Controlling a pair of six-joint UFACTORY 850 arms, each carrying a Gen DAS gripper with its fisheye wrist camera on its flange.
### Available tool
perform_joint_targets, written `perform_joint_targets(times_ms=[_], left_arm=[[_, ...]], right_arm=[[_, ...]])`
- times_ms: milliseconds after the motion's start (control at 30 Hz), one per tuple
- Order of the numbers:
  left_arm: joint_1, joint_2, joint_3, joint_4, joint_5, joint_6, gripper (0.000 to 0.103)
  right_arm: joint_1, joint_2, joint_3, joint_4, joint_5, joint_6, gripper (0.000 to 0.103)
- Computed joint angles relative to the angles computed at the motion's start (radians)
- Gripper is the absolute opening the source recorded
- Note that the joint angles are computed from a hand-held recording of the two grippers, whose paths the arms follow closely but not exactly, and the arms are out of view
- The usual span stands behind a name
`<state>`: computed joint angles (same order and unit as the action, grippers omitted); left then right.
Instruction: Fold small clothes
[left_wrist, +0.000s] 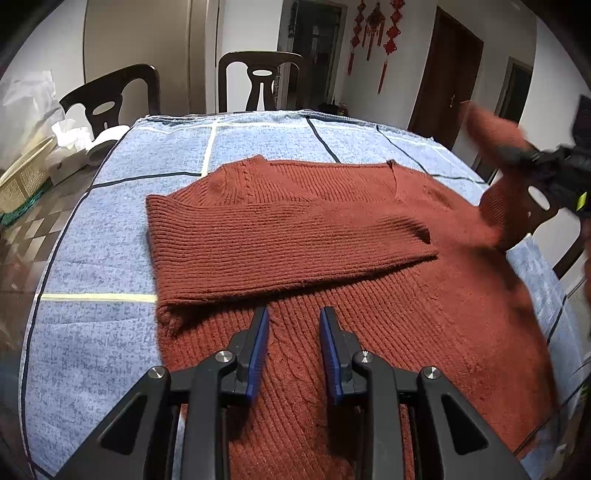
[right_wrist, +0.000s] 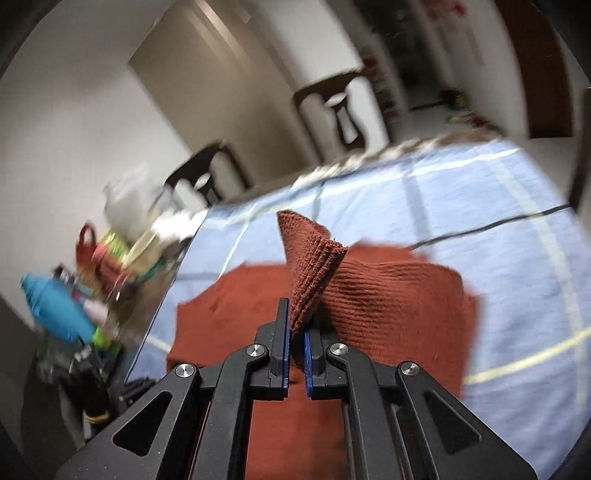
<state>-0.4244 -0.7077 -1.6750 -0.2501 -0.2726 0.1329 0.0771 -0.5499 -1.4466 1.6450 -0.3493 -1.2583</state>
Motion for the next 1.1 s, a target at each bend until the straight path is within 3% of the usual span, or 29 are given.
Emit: perform_joint_targets(times_ms=[67, 133, 267, 367, 500, 733, 800, 833, 867, 1033, 1100], left_arm=[[0.007, 0.012, 0.009, -0.051, 0.006, 0.04, 0.031], [0.011, 0.024, 0.017, -0.062, 0.014, 0.047, 0.031], [0.025, 0.031, 0.003, -0.184, 0.001, 0.157, 0.031], [0.026, 0.005, -0.053, -0.277, -0.036, 0.244, 0.031], [0.013, -0.102, -0.228, -0.322, -0.155, 0.288, 0.031], [-0.01, -0.382, -0.655, -0.227, -0.425, 0.154, 0.031], [-0.013, -0.397, -0.673, -0.235, -0.412, 0.148, 0.031], [-0.015, -0.402, -0.683, -0.233, -0.413, 0.15, 0.023], [-0.016, -0.405, -0.69, -0.234, -0.414, 0.152, 0.008], [-0.009, -0.307, -0.548, -0.434, -0.288, 0.363, 0.006], [-0.008, -0.315, -0.56, -0.405, -0.279, 0.338, 0.006]], right_arm=[[0.015, -0.062, -0.059, -0.196, -0.036, 0.173, 0.015], [0.032, -0.079, -0.061, -0.276, -0.054, 0.224, 0.018], [0.027, -0.017, 0.035, -0.123, -0.07, 0.029, 0.018], [0.009, 0.035, 0.111, 0.016, -0.031, -0.099, 0.018], [-0.014, 0.073, 0.168, 0.053, 0.064, -0.096, 0.018], [-0.047, 0.104, 0.227, 0.202, 0.113, -0.211, 0.018], [-0.055, 0.094, 0.219, 0.157, 0.118, -0.162, 0.018], [-0.056, 0.085, 0.21, 0.093, 0.125, -0.095, 0.018], [-0.059, 0.08, 0.205, 0.065, 0.115, -0.07, 0.018], [-0.059, 0.083, 0.208, 0.116, 0.122, -0.14, 0.018], [-0.061, 0.079, 0.204, 0.059, 0.121, -0.083, 0.018]])
